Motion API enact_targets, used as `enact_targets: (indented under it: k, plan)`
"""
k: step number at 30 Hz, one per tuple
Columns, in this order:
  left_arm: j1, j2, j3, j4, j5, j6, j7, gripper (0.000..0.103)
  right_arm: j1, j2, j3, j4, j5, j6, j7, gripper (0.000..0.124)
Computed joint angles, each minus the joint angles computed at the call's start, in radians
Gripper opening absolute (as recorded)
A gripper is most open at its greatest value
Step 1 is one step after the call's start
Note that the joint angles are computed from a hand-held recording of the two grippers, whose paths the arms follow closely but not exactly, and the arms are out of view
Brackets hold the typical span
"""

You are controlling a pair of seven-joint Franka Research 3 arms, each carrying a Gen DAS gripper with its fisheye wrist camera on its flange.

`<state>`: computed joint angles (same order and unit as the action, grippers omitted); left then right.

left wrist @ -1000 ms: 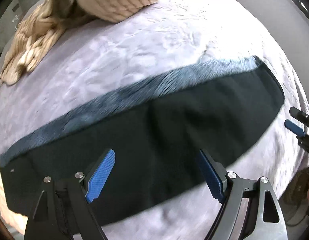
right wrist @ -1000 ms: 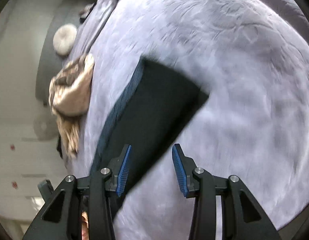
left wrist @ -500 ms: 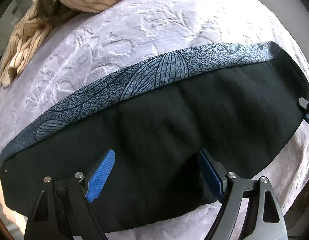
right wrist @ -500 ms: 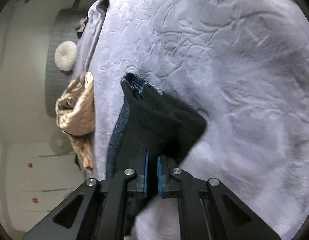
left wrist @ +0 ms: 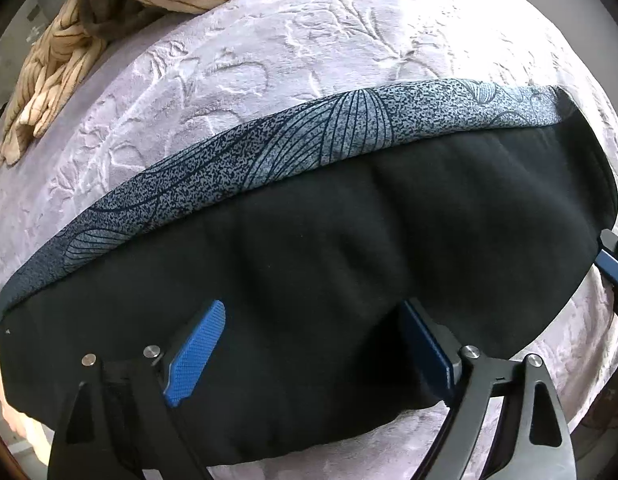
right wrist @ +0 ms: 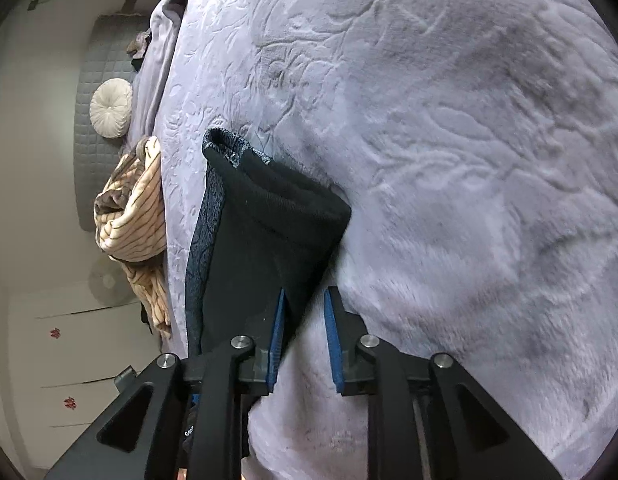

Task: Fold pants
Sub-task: 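Pinch the trouser leg end with the right gripper while the left gripper holds the waistband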

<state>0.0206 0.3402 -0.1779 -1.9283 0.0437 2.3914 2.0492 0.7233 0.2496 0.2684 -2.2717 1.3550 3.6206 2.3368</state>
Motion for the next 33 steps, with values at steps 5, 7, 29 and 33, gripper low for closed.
enact_targets:
  k: [5,7,29,33]
  plan:
    - [-0.008,-0.006,-0.002,-0.012,0.004,0.007,-0.014,0.09,0.007,0.0,0.008,0.038,0.087,0.006,-0.099,0.024]
    - [-0.009,0.019,0.0,0.016,0.009,0.004,-0.016,0.09,0.001,0.0,0.013,0.031,0.037,0.009,-0.059,0.025]
    - [-0.017,-0.011,-0.003,-0.025,0.027,0.037,-0.029,0.095,-0.037,0.074,0.007,-0.055,-0.471,0.125,0.476,0.034]
    - [-0.016,-0.012,-0.002,-0.026,0.027,0.039,-0.025,0.095,-0.03,0.081,-0.004,-0.047,-0.451,0.113,0.475,0.034]
